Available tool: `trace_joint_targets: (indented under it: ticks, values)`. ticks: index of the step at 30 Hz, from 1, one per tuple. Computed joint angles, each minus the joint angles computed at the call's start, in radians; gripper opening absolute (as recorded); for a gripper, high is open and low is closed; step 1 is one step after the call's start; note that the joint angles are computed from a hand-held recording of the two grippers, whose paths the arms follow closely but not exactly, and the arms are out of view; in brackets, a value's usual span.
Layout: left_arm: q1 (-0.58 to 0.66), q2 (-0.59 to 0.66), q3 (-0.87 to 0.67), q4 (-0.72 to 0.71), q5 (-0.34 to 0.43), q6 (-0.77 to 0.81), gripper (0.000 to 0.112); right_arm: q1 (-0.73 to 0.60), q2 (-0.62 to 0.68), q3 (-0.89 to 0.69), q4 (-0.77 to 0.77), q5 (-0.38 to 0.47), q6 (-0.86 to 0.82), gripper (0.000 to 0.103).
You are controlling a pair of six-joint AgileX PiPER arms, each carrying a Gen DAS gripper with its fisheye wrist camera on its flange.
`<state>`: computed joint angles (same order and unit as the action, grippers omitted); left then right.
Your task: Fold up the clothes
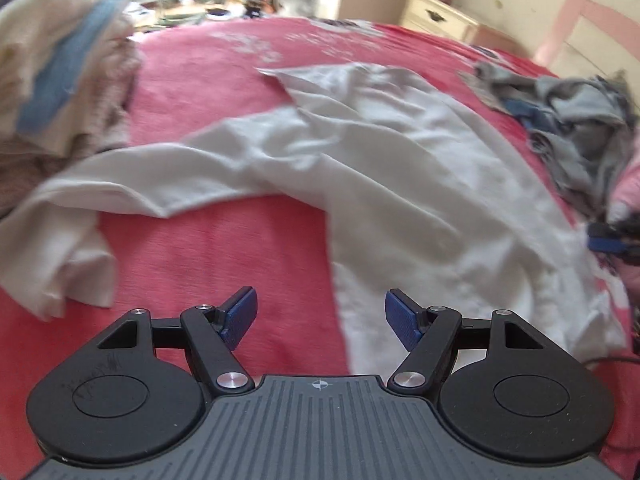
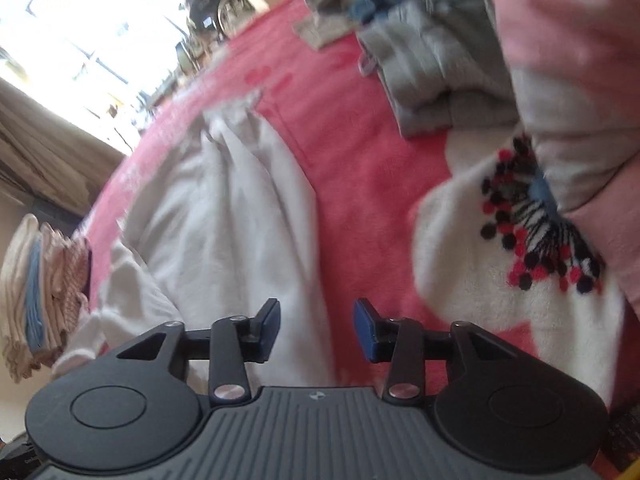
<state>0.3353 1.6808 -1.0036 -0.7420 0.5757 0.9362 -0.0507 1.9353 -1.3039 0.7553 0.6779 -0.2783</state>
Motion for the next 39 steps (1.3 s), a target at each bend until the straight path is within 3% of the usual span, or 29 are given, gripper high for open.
trace_joint_targets:
  ticks: [2, 3, 4, 6, 11, 16, 19, 23, 26, 30, 32, 36, 39]
  values:
    - [-0.030, 0.016, -0.012, -0.018, 0.017, 0.041, 0.071, -0.008, 0.048, -0.011, 0.057, 0.036, -0.010, 0.042]
    - [-0.046, 0.024, -0.018, -0.020, 0.024, 0.054, 0.071, -0.011, 0.048, 0.006, 0.101, 0.028, -0.037, 0.022]
    - [-0.062, 0.032, -0.026, -0.022, 0.031, 0.067, 0.071, -0.002, 0.024, 0.026, 0.126, 0.006, -0.074, 0.009]
    - [-0.087, 0.042, -0.042, -0.016, 0.034, 0.081, 0.071, 0.018, -0.023, 0.064, 0.179, -0.037, -0.149, 0.005]
    - [-0.105, 0.089, -0.133, -0.032, 0.084, 0.113, 0.071, 0.156, -0.150, 0.112, 0.261, -0.140, -0.438, 0.005]
    - [-0.103, 0.185, -0.272, -0.131, 0.190, 0.100, 0.071, 0.357, -0.124, 0.081, 0.099, -0.199, -0.479, 0.011]
    - [-0.114, 0.252, -0.338, -0.196, 0.244, 0.076, 0.072, 0.431, -0.101, 0.091, 0.050, -0.207, -0.485, 0.023]
    - [-0.161, 0.319, -0.374, -0.183, 0.196, 0.041, 0.072, 0.490, -0.108, 0.123, 0.001, -0.213, -0.507, 0.038]
    - [-0.199, 0.362, -0.390, -0.148, 0.136, 0.017, 0.072, 0.472, -0.151, 0.149, 0.024, -0.159, -0.586, 0.042]
    - [-0.205, 0.396, -0.394, -0.124, 0.096, 0.032, 0.072, 0.281, -0.157, 0.103, 0.212, 0.112, -0.672, 0.041]
    - [-0.196, 0.409, -0.395, -0.138, 0.099, 0.050, 0.072, 0.199, -0.161, 0.086, 0.251, 0.119, -0.632, 0.041]
    - [-0.180, 0.421, -0.380, -0.193, 0.098, 0.126, 0.072, 0.087, -0.052, -0.014, 0.180, 0.077, -0.337, 0.043]
    - [-0.170, 0.425, -0.372, -0.234, 0.102, 0.180, 0.072, 0.021, 0.081, -0.085, 0.239, 0.149, -0.212, 0.043]
